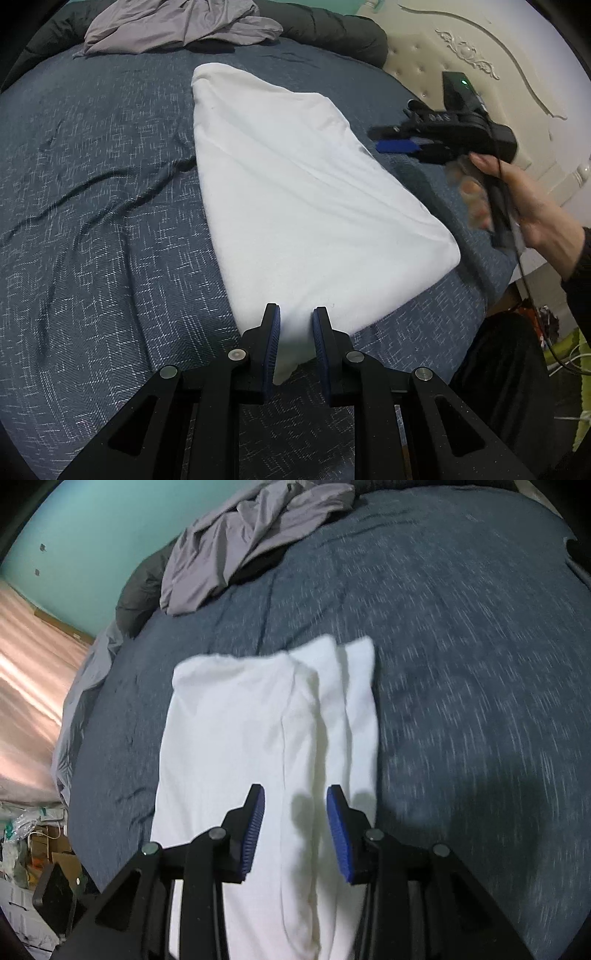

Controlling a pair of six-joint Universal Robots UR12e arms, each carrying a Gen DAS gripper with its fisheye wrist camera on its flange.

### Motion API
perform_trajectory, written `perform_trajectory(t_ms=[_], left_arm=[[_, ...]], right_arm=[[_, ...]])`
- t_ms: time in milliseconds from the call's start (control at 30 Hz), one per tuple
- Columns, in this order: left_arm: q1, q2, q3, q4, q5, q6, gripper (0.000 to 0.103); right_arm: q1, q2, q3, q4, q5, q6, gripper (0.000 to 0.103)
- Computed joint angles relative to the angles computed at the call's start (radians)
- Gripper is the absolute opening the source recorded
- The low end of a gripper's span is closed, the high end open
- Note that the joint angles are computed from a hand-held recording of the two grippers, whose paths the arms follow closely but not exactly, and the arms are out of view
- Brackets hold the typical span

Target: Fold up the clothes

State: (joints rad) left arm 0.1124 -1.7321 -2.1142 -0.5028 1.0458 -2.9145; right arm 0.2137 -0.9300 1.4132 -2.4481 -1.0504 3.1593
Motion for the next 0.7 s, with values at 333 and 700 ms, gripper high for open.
perform_trajectory(t_ms=[333, 700], left_arm=[[-0.002, -0.004, 0.004, -0.004, 0.001, 0.005, 0.019], [-0.004, 0.000, -0.001, -0.003, 0.005, -0.002, 0.019]], right_arm=[[0.020, 0.051, -0.076, 0.062, -0.044, -0.078, 0.012], [0.019, 0.041, -0.047, -0.024, -0.125, -0.003, 0.002]])
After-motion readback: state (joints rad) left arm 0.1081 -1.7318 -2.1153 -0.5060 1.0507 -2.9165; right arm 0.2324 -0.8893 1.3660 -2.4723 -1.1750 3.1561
